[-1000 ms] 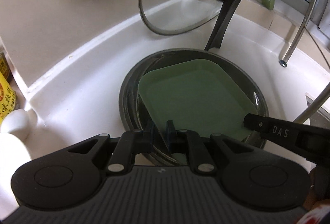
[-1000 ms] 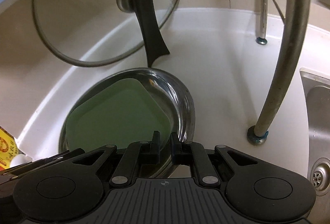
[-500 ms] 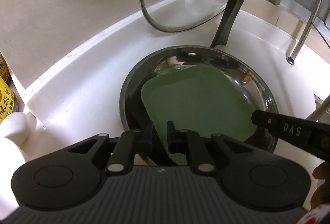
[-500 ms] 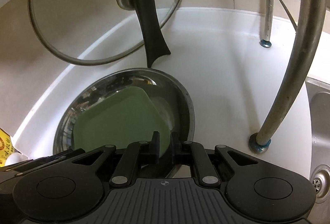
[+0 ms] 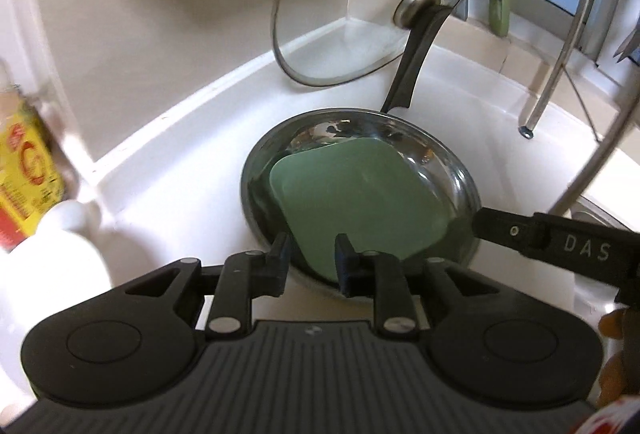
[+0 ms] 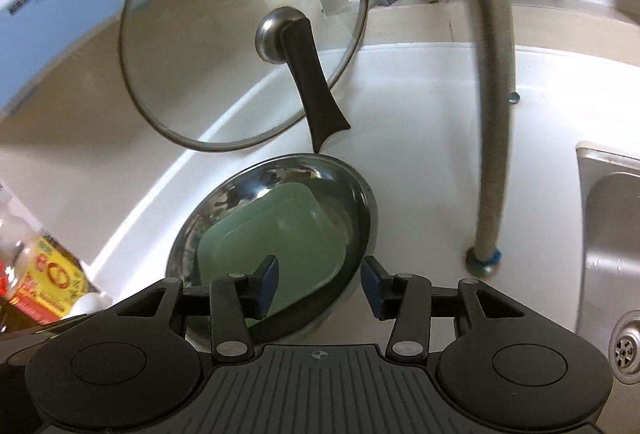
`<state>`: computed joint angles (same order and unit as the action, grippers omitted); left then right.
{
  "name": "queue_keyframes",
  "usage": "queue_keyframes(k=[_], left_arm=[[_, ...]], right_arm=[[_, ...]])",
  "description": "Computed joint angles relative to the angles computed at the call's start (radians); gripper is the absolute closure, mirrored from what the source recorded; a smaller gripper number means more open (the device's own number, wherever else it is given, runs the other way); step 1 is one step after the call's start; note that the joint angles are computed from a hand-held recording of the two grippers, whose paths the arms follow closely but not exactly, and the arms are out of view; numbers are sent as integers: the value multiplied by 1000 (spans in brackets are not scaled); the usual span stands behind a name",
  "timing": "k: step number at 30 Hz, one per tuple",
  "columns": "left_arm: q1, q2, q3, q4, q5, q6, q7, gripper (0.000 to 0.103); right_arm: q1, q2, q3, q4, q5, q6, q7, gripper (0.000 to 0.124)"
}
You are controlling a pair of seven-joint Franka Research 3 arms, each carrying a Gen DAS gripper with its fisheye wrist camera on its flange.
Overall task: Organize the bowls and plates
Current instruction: 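Withdraw the left gripper from the frying pan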
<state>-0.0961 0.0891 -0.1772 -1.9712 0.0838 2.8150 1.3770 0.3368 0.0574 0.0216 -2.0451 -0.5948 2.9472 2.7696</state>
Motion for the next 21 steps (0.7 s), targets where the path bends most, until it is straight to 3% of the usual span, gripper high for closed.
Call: queue_keyframes(k=[4, 9, 16, 21], left_arm=[[-7, -97, 8, -91, 29, 2, -65, 78], [-11, -231, 7, -217, 97, 5, -176, 77], [-21, -414, -10, -373, 148, -26, -318, 77], [-34, -536, -29, -467, 172, -78, -414, 77]], right_arm=[[-22, -83, 23, -92, 53, 26, -68, 72], [-44, -200, 54, -228, 214, 51, -230, 69], [32, -351, 20, -388, 460, 49, -487, 68], [61, -443, 14, -474, 566, 38, -607, 68]])
